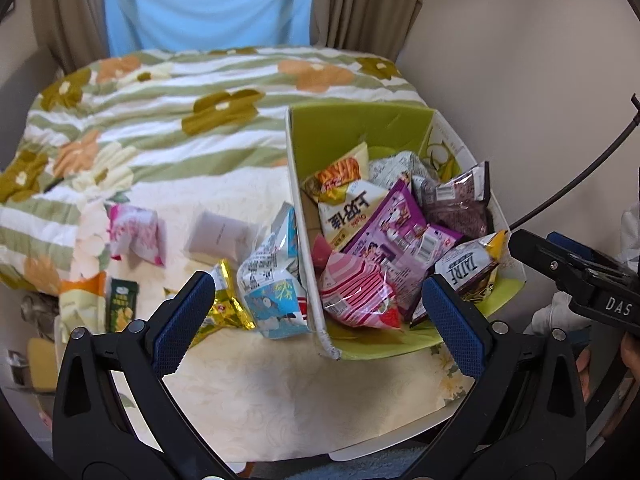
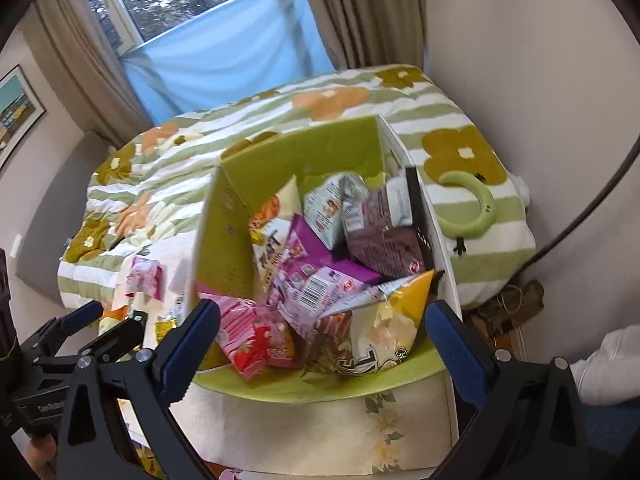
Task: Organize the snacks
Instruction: 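Carry both bags over the yellow-green box and open both tools to drop them, then move both tools back toward the remaining snacks on the bed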
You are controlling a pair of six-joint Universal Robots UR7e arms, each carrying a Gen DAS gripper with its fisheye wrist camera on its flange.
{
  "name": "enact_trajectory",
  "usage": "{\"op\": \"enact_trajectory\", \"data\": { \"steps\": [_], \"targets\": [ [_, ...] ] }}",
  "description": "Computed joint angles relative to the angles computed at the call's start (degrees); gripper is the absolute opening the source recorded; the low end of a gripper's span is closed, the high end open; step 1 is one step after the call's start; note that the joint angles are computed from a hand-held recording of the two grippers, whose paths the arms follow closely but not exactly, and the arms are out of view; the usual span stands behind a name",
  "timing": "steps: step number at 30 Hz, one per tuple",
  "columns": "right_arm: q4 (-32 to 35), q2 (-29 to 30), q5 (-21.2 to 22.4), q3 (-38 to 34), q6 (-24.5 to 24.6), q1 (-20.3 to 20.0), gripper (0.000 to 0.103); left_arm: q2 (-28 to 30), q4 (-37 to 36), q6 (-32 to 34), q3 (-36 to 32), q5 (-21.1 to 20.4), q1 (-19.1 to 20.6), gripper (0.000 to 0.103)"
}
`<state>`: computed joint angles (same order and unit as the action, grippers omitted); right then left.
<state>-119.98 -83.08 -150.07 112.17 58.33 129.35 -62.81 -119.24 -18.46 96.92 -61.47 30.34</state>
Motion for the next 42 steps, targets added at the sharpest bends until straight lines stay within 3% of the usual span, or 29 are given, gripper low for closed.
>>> {"op": "enact_trajectory", "data": {
  "steps": [4,12,15,23,27,34,42],
  "targets": [
    [-3.25,0.73,-0.18,-0.85,-4.83,1.34,0.102,-1.05,0.60,-0.78,0.18,3.10,-1.76,0.102],
    [-15.96,5.11,-1.10,-2.46,-19.98,3.26,0.102,-5.73,4.78,-7.71,1.33,11.19,-3.22,0.102],
    [-21.80,7.43,0.65,-3.39,-26.36,3.23,0.102,-8.33,7.04,-10.36,2.00,13.95,-2.88,0.102],
    [-30.32,16.15,5.10,-7.69,-32.83,3.23,0.102,-15.45,11.35,-12.73,3.47,18.21,0.48,0.102],
    [-32.68,21.56,5.67,-10.48,-32.71,3.20,0.102,-17.21,12.05,-8.84,2.10,17.91,4.77,0.102],
    [-33.39,31.96,5.64,-17.17,-28.20,2.37,0.102,-16.48,12.04,2.82,-2.74,14.86,13.90,0.102],
    [-29.19,39.70,4.04,-20.26,-15.09,0.59,0.102,-12.09,10.86,12.80,-5.69,8.34,22.96,0.102]
  ]
}}
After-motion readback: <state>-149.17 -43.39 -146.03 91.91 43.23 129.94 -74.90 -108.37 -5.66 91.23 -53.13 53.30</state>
